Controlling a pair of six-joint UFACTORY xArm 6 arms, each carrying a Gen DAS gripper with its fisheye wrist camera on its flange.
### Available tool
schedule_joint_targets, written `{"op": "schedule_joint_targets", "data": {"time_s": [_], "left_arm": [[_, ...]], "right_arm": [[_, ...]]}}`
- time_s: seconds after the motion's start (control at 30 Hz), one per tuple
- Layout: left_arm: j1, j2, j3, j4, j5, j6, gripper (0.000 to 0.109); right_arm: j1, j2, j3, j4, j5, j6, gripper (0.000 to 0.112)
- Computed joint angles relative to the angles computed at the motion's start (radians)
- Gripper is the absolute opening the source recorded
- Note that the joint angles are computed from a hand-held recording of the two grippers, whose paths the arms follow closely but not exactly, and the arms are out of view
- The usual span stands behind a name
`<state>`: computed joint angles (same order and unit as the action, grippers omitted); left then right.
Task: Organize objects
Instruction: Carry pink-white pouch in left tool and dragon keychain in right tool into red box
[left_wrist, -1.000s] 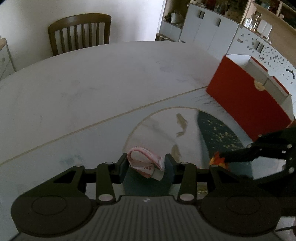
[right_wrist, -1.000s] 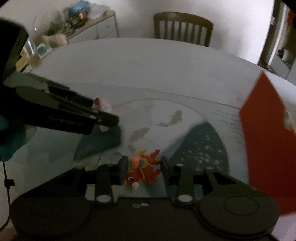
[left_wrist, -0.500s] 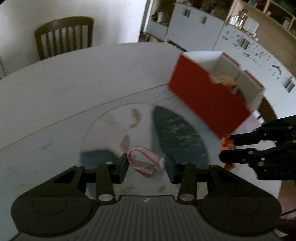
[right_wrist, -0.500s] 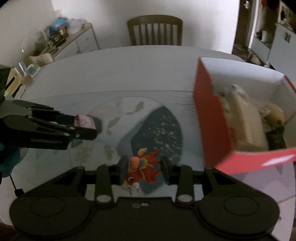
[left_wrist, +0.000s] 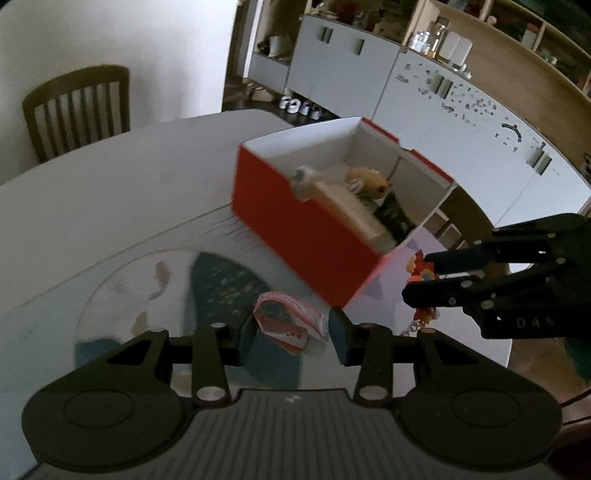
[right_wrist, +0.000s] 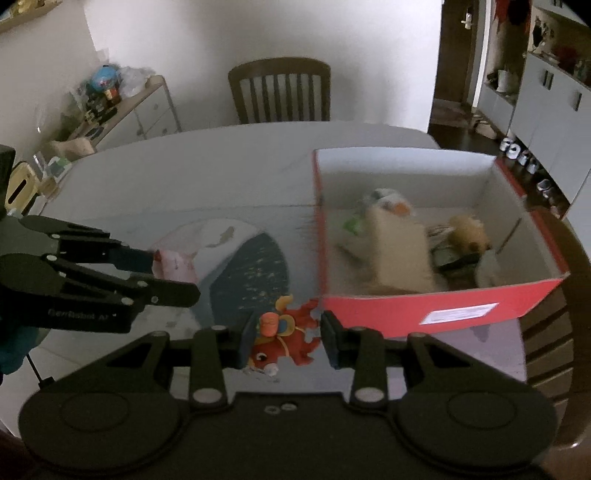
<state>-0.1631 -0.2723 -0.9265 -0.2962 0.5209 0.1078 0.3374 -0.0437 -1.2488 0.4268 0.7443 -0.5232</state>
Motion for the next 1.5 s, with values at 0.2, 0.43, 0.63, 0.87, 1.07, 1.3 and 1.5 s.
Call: {"op": "schedule_joint_targets", "data": {"time_s": [0.2, 0.43, 0.63, 0.87, 1.07, 1.3, 1.5], "left_arm": [[-0.062, 0.072, -0.089, 0.082, -0.012, -0.103, 0.042], [-0.114, 0.182, -0.225, 0.191, -0.015, -0.22, 0.042], [-0.139, 0.31, -0.39, 0.29, 0.008, -0.283, 0.041], [-0.148, 0.471, -0.616, 0.388, 0.058, -0.32, 0.042], [-0.154, 0.633, -0.837, 0.427, 0.15, -0.324, 0.042], [-0.166, 0.832, -1.086, 0.461, 0.276, -0.316, 0.042], [-0.172, 1.004, -1.327, 0.471, 0.409, -0.299, 0.042]], "right_arm": [[-0.087, 0.031, -0.073, 0.064, 0.052, -0.098, 0.037], [-0.167, 0.123, -0.203, 0.108, 0.072, -0.188, 0.037], [-0.208, 0.228, -0.333, 0.124, 0.053, -0.236, 0.037], [-0.239, 0.368, -0.501, 0.108, 0.044, -0.246, 0.037], [-0.255, 0.477, -0.616, 0.064, 0.058, -0.229, 0.037], [-0.259, 0.551, -0.661, 0.013, 0.066, -0.208, 0.037], [-0.244, 0.555, -0.611, -0.038, 0.031, -0.227, 0.037]]}}
